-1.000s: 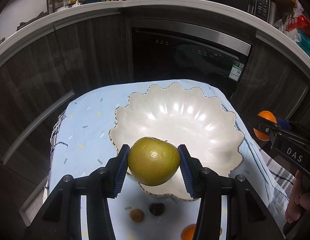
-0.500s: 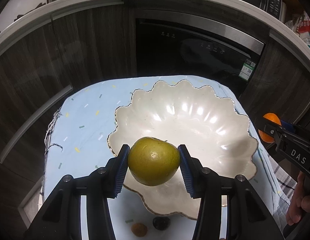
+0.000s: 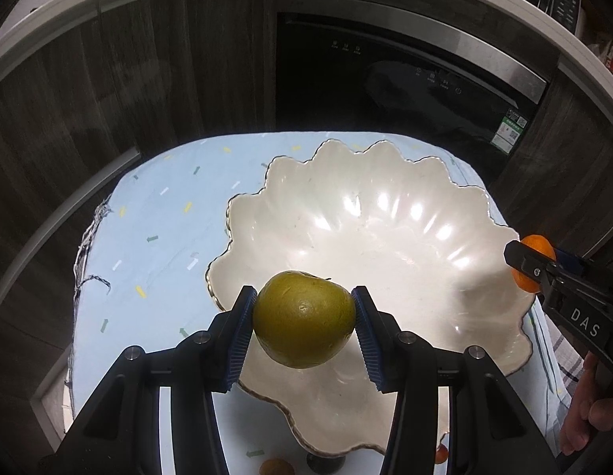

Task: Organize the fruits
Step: 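Open the left tool dropping the pear while the right tool releases the mandarin into the bowl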

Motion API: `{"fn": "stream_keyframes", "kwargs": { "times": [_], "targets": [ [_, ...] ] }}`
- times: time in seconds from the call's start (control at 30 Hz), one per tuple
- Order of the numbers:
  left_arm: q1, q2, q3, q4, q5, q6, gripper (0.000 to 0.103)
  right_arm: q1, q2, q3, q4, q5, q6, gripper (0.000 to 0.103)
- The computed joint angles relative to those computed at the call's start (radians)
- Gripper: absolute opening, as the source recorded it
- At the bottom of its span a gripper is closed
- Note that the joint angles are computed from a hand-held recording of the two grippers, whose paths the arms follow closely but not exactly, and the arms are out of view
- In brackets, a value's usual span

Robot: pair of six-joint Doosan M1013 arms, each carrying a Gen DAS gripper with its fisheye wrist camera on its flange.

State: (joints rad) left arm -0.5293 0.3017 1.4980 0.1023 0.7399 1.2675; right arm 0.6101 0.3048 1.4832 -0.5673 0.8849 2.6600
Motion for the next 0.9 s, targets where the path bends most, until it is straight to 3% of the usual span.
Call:
{"fn": "stream_keyframes", "kwargs": {
  "times": [0.17,0.4,0.5,0.57,0.73,0.9],
  "targets": [
    [0.008,0.011,-0.008,-0.045,0.016,0.018,0.048,-0.004,0.015,-0.013,0.015,0.016,-0.017,0.043],
    [-0.002,0.027,-0.022,0.003,0.043,0.004,0.049,-0.01,0.027,-0.019,0.037,0.027,-0.023,0.043],
    [-0.007,0.018,-0.013,0.04,0.016,-0.02,0.067,-0.011,0.028,-0.02,0.04,0.032,-0.023,0.044],
    [-0.012,0.012,-0.009,0.066,0.0,-0.032,0.071,-0.012,0.03,-0.024,0.043,0.044,-0.02,0.045],
    [-0.015,0.008,-0.011,0.097,0.003,-0.05,0.077,-0.004,0.023,-0.022,-0.013,0.059,0.032,0.077],
    [-0.016,0.0,-0.007,0.103,0.004,-0.068,0.084,0.002,0.018,-0.028,-0.044,0.074,0.055,0.077]
  ]
}}
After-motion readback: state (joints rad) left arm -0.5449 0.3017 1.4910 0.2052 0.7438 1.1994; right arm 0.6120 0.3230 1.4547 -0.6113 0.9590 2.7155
